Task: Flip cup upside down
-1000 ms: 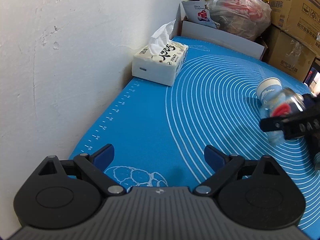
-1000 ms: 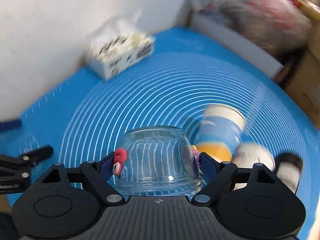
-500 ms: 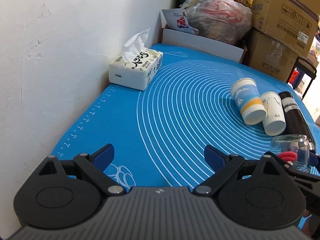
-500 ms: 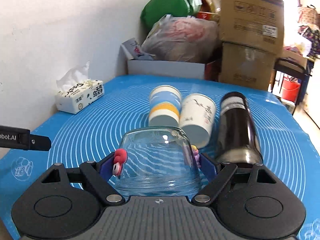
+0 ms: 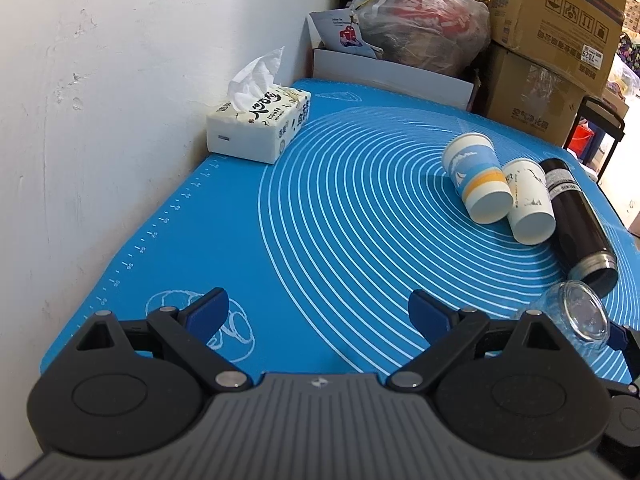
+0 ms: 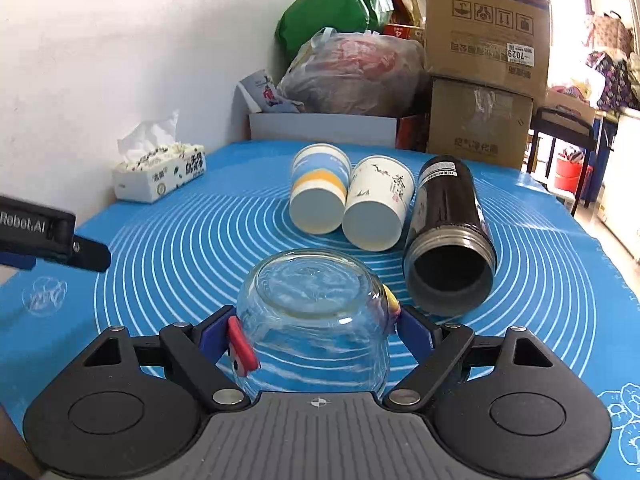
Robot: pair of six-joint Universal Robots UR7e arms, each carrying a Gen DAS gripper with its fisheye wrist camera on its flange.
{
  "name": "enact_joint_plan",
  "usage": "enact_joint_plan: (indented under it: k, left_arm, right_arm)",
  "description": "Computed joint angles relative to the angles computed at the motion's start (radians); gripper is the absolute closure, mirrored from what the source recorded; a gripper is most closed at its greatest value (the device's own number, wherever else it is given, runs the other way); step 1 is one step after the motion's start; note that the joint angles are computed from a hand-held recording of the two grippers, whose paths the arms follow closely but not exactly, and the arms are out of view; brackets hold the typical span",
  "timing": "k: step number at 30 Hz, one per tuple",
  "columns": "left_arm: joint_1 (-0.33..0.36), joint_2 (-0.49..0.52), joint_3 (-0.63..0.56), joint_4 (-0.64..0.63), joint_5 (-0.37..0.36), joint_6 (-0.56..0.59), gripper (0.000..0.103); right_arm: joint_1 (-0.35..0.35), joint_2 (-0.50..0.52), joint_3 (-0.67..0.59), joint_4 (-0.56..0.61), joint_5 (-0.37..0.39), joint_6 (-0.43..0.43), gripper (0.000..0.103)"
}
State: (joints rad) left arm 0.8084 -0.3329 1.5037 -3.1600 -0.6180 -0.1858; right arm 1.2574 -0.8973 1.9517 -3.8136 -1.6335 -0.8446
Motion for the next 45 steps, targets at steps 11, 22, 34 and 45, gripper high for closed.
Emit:
enact_joint_plan:
  k: [11,22,34,45]
  left_arm:
    - [-0.031,-0.020,0.041,-0.006,-0.014,-0.015,0.007]
    - [-0.122,-0.047,0.144,-0.009,-0.010,0.013,0.007]
    - [-0.212,-0.078,0.270,-0.038,-0.028,-0.040,0.007]
    - [-0.258,-0.083,0.320,-0.055,-0.026,-0.077,0.007]
  right_arm:
    - [0.006,-0.096,0.041,0.131,-0.010,0.072,0.011]
    - [0.004,-0.287,0.243,0.083,-0.042,0.105,0.001]
    - [-0.059,-0.434,0.426,-0.008,0.011,0.119,0.001]
    - [-0.098,-0.520,0.499,0.008,0.053,0.104,0.002]
